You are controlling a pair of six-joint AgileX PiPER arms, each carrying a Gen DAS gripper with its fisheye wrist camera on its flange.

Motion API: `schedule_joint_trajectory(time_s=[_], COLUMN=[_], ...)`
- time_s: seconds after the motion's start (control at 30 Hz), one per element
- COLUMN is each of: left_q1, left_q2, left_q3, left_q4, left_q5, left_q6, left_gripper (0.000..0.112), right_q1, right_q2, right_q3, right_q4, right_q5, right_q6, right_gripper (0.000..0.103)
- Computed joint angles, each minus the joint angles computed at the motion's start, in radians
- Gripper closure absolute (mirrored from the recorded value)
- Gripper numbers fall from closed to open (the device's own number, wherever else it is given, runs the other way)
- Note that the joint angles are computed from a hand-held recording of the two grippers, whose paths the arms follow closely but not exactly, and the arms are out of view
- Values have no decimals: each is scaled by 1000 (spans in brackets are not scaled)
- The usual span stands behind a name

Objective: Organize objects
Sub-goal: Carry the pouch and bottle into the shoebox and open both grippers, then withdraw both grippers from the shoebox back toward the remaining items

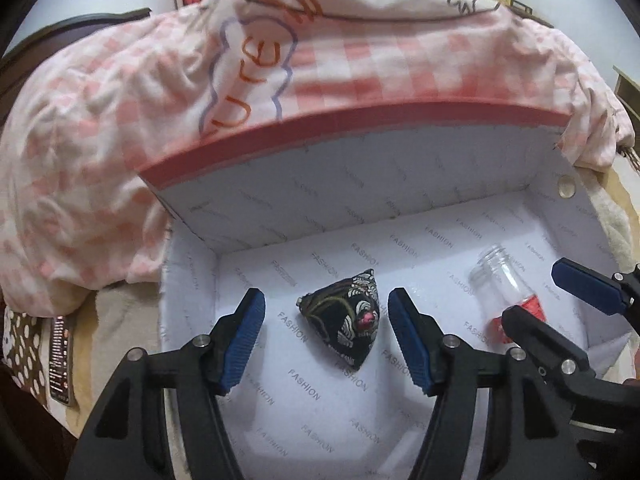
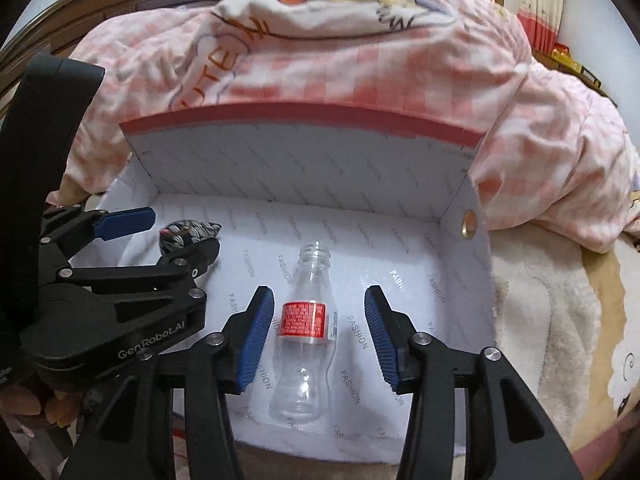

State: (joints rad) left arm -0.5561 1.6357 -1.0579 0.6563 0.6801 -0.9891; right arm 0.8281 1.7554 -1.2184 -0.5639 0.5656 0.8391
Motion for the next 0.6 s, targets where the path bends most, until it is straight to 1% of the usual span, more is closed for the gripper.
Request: schedule_joint_trajectory(time_s=[0.27, 0.33, 0.4, 0.47, 0.5, 0.57, 0.6], left_q1=[-82, -102, -125, -135, -139, -113, -133], left_q2=[-100, -132, -156, -174, -197, -280, -289], left_q3=[44, 66, 71, 78, 96, 167, 168], left_q4=[108, 120, 120, 116, 116, 108, 109], left_q5=[68, 82, 101, 102, 99, 81, 93], left_q6=[-113, -136, -149, -154, -159, -133, -142], left_gripper=[48, 48, 48, 48, 48, 48, 48], right_q1=[35, 58, 68, 81, 93, 115, 121], right_q2=[-85, -73, -87, -110, -122, -150, -158], right_q3=[58, 34, 39, 58, 69, 96, 105], right_q4=[-59, -76, -84, -97, -110, -133, -139], right_q5=[-14, 0, 5, 9, 14, 18, 15], right_q6=[104, 132, 144, 164, 184, 224, 234], right_gripper=[54, 54, 54, 54, 54, 54, 54])
